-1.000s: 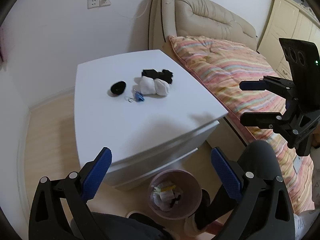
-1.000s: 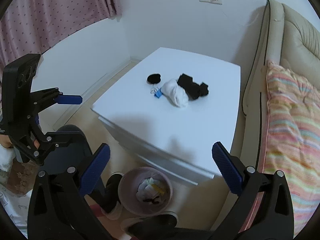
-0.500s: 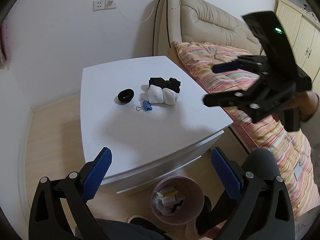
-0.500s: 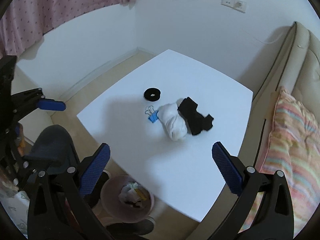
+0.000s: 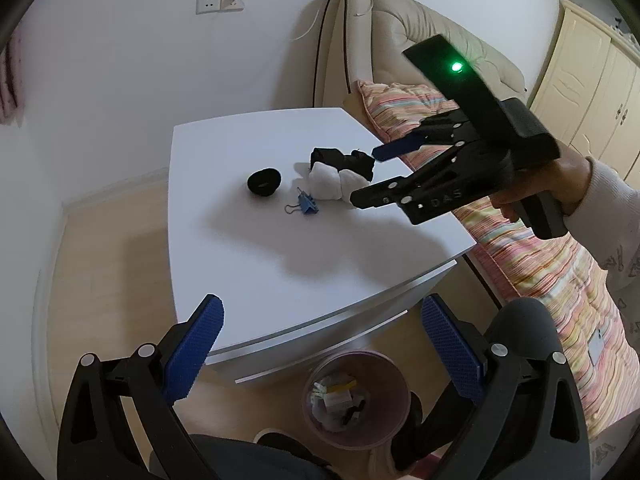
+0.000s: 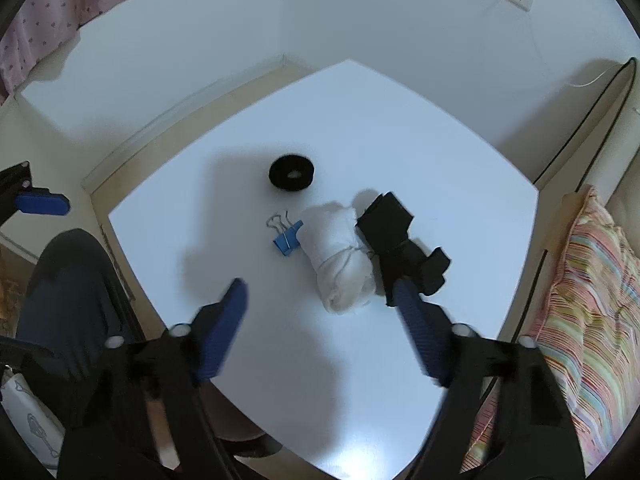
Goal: Collect trash
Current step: 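Lower the right gripper onto the white sock bundle and close it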
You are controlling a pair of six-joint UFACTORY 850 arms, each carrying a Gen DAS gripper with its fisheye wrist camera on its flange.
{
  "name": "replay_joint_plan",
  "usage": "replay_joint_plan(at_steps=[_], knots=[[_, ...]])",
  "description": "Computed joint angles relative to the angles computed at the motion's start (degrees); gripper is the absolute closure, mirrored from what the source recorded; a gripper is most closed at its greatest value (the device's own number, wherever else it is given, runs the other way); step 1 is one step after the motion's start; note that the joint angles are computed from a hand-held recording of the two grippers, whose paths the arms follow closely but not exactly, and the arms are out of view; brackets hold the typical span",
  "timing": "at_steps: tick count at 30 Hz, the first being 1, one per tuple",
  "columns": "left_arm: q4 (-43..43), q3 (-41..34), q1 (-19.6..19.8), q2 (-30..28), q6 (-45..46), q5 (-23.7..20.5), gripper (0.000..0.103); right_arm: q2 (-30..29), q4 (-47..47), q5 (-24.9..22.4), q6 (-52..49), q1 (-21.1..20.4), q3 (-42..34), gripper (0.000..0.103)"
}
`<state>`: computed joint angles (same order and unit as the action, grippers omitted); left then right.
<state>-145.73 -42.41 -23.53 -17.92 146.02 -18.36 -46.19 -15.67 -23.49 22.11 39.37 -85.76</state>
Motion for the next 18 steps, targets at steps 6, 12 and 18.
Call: replay_joint_plan(at_steps=[6,12,18], knots=[[0.51,-0.03,0.46,-0.50,-0.83,-0.28,0.008,-1.92,1.53,-1.46,-2.33,-0.49,-1.79,0.048],[1.15,0.09,0.66,-0.62,-1.44,-0.38,0.008,-3.11,-0.33,-2.11,-0.35,-0.59,-2.59,0.073],[0.88,0.06,0.66,-0.49,-1.10,-0.32,0.008,-2.43,-1.85,-1.10,1.44,-0.65,-1.38,0.086]])
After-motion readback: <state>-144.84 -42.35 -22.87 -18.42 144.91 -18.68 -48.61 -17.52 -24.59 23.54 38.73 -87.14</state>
